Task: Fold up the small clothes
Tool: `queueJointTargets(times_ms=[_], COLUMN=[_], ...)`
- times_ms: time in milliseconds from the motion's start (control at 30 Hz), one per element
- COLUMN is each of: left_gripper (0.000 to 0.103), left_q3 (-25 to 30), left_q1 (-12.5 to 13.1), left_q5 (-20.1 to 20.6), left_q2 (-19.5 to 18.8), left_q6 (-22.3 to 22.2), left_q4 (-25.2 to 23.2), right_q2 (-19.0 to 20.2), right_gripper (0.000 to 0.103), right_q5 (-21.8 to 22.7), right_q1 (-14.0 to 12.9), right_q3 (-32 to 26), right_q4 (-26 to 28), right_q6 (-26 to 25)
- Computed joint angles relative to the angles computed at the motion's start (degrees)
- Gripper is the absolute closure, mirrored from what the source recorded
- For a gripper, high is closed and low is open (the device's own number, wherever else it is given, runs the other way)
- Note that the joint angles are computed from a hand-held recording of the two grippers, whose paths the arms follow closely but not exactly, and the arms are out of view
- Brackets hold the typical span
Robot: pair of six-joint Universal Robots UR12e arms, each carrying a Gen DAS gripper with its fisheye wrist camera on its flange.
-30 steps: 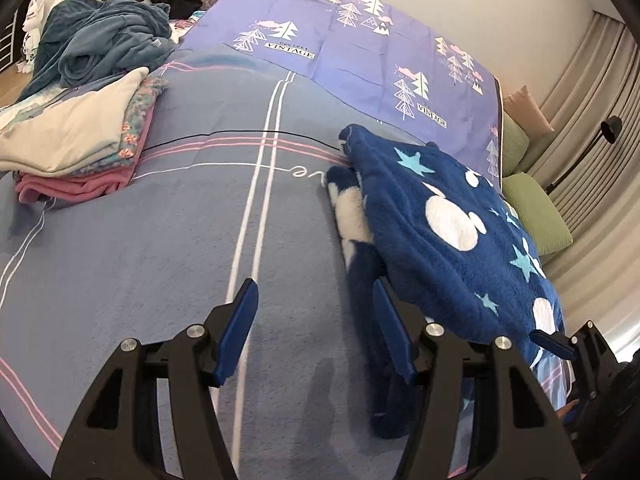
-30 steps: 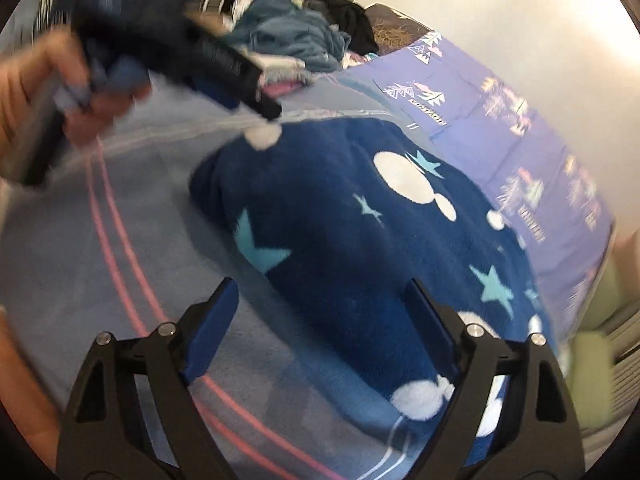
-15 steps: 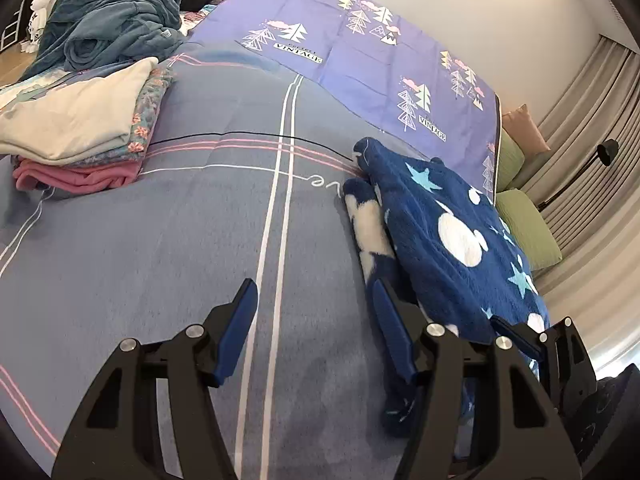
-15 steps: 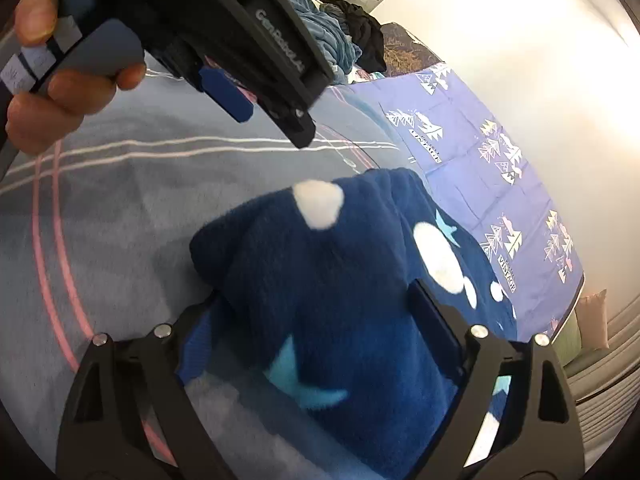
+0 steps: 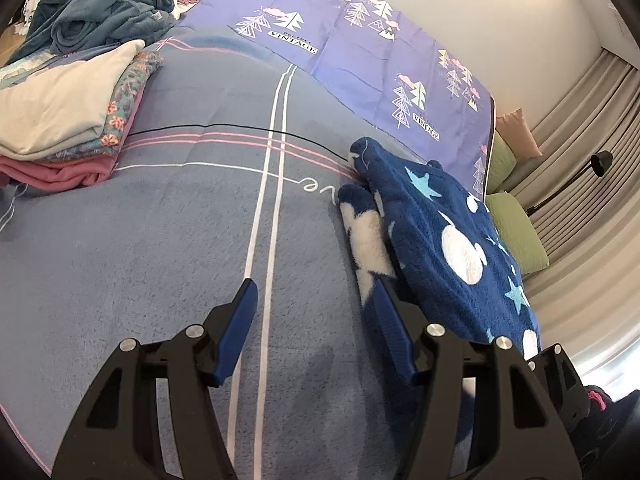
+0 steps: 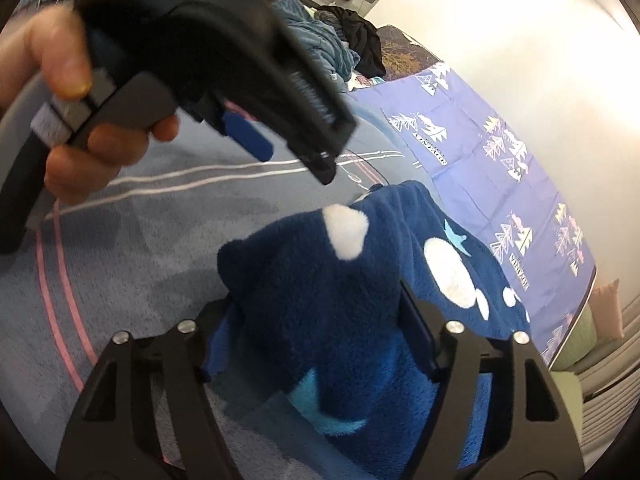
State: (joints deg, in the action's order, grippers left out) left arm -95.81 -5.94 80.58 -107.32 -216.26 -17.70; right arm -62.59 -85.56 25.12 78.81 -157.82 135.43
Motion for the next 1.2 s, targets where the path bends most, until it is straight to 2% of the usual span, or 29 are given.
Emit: queueJointTargets(times_ms=[233,300,400,467,567,633,700,733,800,867,933,1033,1067,1133,1200], left_gripper=[0.042,0.042,0.042,0.042,0.042,0.042,0.042,0.042,0.042,0.042,0.042,0.042,0.042,0.042,0.052], left_q3=[-0.59,-0.62,-0.5,-0.35,-0.13,-0.18,-0.29,-0.36,-0.52,-1.14,-2.03,-3.41,-3.82,-4.36,-4.09], left_q1=[0.54,0.67,0.92,1.03,1.2,1.37,1.47,1.51,1.66,1.87,2.23,2.31,2.14,1.56,0.24], left_q5=[-0.4,-0.74,-1.49,-1.72,-1.55,-1.82,-1.77,-1.81,-2.04,-3.87,-7.93,-14.7,-16.42,-20.13,-18.89], left_q2=[0.17,0.15,-0.03,-0.17,-0.25,-0.15,0.0,0.1,0.34,0.81,1.2,1.81,2.11,2.66,3.13], left_q6=[-1.25,-1.21,-1.21,-1.51,-2.07,-2.22,-2.16,-2.24,-2.37,-1.95,-0.83,1.94,3.24,6.74,11.05], left_q4=[0.06,0.26,0.59,0.54,0.27,0.39,0.62,0.64,0.45,1.45,3.29,5.64,5.94,5.23,2.13], right_q2=[0.02,0.13,-0.23,-0.15,-0.52,-1.13,-1.9,-2.42,-3.69,-4.72,-5.43,-6.08,-6.33,-6.49,-6.58], right_gripper=[0.038,0.042,0.052,0.058,0.06,0.06,0.054,0.05,0.049,0.049,0.052,0.055,0.055,0.055,0.055], right_q5=[0.64,1.37,2.59,2.28,2.79,4.9,8.16,10.39,15.82,18.9,19.58,19.41,18.93,17.86,15.96], right_q1=[-0.14,-0.33,-0.11,0.26,0.24,-0.36,-1.38,-2.01,-3.76,-5.49,-6.78,-8.95,-9.85,-10.72,-11.3], right_q3=[-0.82,-1.59,-1.45,-1.33,-0.29,0.46,0.85,1.06,1.43,1.63,1.78,1.42,1.56,1.63,1.99], right_q4=[1.51,2.71,3.5,2.94,1.68,1.91,3.87,5.34,9.16,11.84,13.17,14.65,14.4,13.99,13.61], right_q6=[2.75,4.72,8.2,7.82,5.7,5.13,4.84,4.8,6.1,8.85,12.01,19.12,22.46,25.57,28.15])
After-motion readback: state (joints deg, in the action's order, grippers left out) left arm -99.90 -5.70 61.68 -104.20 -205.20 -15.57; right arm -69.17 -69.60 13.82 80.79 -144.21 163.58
